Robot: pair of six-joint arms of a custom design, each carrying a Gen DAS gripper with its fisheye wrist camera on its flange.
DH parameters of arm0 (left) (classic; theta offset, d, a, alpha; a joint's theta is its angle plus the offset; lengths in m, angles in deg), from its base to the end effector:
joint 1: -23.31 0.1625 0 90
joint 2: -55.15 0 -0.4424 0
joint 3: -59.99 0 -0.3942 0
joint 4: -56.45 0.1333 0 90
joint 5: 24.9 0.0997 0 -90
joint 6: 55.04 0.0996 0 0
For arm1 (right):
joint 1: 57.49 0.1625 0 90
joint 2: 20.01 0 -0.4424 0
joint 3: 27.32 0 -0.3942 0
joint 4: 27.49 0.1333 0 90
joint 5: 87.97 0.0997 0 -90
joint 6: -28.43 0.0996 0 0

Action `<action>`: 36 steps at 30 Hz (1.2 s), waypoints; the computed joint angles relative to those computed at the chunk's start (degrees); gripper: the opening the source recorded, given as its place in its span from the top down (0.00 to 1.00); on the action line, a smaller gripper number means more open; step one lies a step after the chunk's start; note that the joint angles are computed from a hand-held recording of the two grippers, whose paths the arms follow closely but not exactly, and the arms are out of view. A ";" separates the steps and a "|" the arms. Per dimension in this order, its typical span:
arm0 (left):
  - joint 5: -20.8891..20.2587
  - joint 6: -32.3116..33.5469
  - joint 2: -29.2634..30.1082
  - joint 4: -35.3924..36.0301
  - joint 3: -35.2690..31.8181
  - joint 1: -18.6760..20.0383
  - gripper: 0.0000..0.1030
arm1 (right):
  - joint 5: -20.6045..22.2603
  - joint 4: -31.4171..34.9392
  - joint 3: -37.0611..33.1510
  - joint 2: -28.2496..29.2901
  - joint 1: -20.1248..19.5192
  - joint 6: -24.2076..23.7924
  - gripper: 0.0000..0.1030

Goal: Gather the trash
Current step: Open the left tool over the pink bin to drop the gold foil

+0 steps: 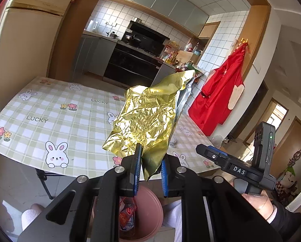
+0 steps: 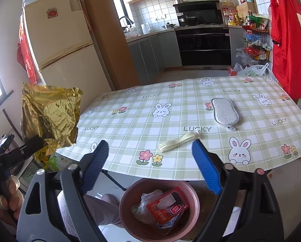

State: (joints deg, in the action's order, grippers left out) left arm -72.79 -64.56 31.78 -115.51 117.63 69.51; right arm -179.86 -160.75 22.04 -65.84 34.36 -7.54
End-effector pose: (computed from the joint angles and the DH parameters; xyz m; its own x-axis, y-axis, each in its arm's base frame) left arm -0.4464 -0.7546 0.1400 -0.9436 0.0731 -0.3229 0.3142 0.5049 -0.8040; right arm 0.1571 -0.8374 0.4427 -0.7944 -0.4605 0.3960 -0.6072 0.6155 -0.5024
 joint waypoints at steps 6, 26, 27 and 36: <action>-3.55 -3.12 0.14 3.80 -0.42 0.55 0.83 | -0.71 -3.44 -0.22 -0.11 -0.24 1.25 0.08; -6.29 -6.67 2.99 11.56 -5.00 1.48 0.54 | -0.62 -5.26 -1.81 0.16 -1.66 4.76 0.07; -5.98 -6.79 2.87 11.57 -4.91 1.45 0.53 | -0.64 -5.24 -1.77 0.15 -1.67 4.78 0.07; -2.74 -5.33 3.20 11.95 -5.32 1.22 0.46 | -0.92 -4.95 -1.84 0.22 -1.80 4.33 0.07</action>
